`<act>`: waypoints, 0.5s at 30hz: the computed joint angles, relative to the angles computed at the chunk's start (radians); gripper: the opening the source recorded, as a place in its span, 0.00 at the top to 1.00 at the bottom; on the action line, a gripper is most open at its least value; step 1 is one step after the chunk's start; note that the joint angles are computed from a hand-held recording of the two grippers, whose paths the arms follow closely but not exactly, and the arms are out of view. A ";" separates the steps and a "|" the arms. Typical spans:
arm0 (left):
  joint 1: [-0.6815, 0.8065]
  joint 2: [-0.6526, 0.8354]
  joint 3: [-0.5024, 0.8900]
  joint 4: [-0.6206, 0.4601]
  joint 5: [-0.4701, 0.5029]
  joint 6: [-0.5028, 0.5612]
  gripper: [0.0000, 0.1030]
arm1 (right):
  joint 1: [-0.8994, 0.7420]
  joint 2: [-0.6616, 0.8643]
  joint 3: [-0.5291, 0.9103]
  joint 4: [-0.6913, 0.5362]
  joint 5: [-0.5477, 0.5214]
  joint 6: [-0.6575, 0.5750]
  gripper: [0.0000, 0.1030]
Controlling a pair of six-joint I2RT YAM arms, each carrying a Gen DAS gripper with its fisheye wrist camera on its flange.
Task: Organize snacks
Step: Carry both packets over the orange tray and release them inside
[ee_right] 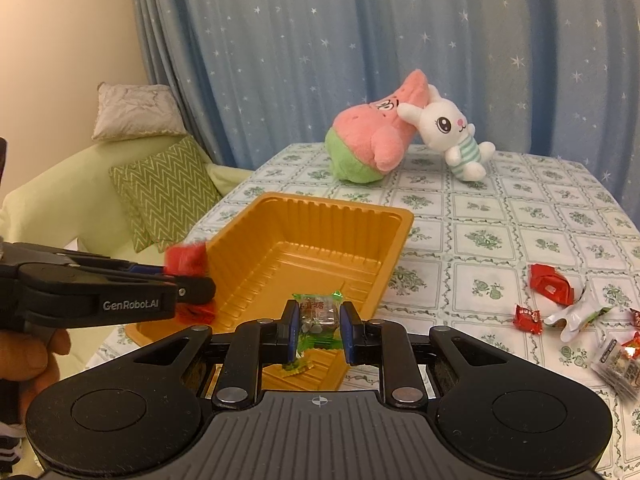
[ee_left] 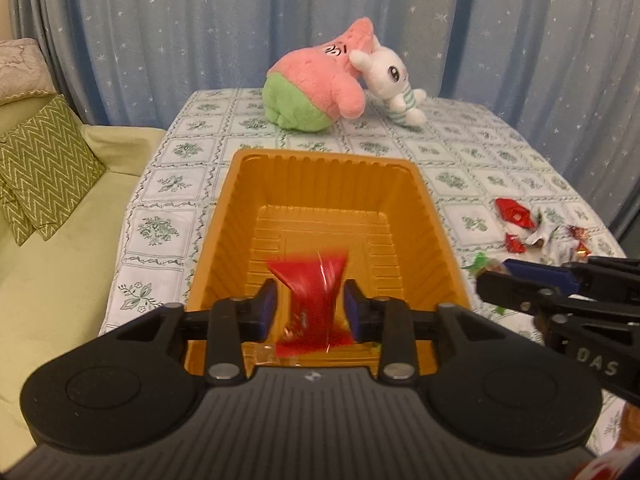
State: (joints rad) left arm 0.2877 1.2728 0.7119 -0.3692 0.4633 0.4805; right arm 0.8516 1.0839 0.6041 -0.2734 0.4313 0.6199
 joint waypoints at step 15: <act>0.179 -0.048 -0.008 -0.056 0.092 0.039 0.67 | 0.007 0.083 0.032 0.076 -0.050 0.004 0.79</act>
State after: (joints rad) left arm 0.4665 1.2248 0.7038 -0.4252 0.5551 0.5192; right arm 0.8586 1.1674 0.6366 -0.1972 0.3816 0.6237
